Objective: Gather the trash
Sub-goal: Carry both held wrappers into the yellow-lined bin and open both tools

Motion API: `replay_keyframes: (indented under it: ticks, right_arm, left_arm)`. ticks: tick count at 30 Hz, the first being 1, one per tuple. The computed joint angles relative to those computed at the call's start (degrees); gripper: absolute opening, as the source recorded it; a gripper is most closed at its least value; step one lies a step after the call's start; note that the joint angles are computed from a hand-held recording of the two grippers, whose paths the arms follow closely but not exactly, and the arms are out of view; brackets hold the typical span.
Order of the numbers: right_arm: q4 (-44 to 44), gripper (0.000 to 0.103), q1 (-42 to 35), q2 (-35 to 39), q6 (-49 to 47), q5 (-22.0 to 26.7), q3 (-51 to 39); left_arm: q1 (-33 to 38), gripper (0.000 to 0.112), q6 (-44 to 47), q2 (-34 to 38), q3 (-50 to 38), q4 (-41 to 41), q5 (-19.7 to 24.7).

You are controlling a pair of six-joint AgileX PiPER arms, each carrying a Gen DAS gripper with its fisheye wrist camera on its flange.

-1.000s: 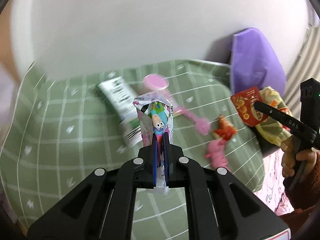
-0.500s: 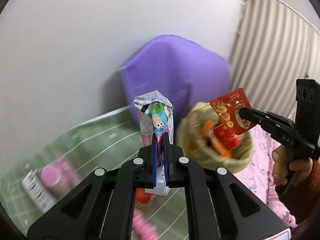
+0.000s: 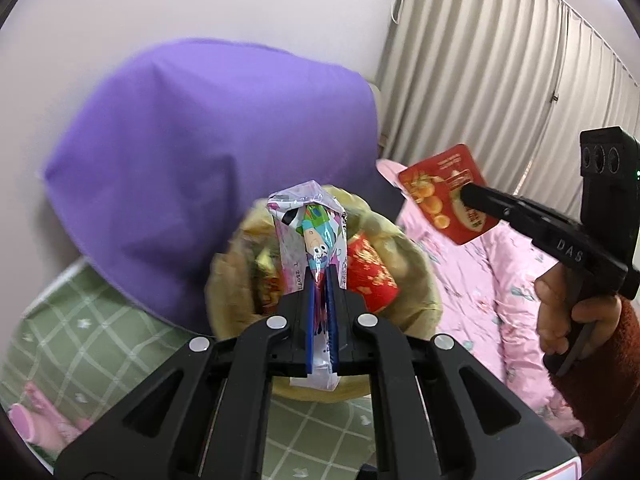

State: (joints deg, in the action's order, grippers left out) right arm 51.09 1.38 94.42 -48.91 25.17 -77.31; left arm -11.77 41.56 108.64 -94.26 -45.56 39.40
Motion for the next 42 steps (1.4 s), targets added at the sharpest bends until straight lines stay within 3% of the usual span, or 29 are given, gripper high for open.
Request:
replay_keyframes:
  ticks: [4,8,13,20,28,38,42]
  right_arm:
    - [4.2,0.005,-2.1,4.8,-2.1,4.4,-3.4]
    - [3.4,0.005,-2.9,12.3,0.9,9.7,-9.9]
    - [-11.3,0.005,-0.4,20.5,11.8,10.7,-18.1]
    - [-18.1,0.005,1.3,24.7,14.3,12.0,-23.4]
    - [-17.0,0.005,0.2,22.1,12.6,10.7,-20.2]
    - [-17.8,0.006,0.4,17.8,12.6,8.1,-13.9]
    - [-19.1,0.008,0.8,17.2,14.1,7.6,-12.9]
  left_arm:
    - [-2.7,0.005,-5.9,7.2,-8.7,3.7,3.3]
    - [-5.1,0.005,-16.1,13.6,-16.8,14.7,5.0]
    - [-6.0,0.005,-20.8,18.3,-21.4,20.0,6.2]
    - [-6.2,0.005,-24.2,22.2,-26.4,21.6,7.4]
    - [-5.5,0.005,-23.1,22.7,-26.7,18.8,7.4]
    - [-0.2,0.005,-15.0,20.6,-22.8,8.2,9.7]
    - [1.3,0.016,-13.1,18.6,-20.8,5.5,9.8]
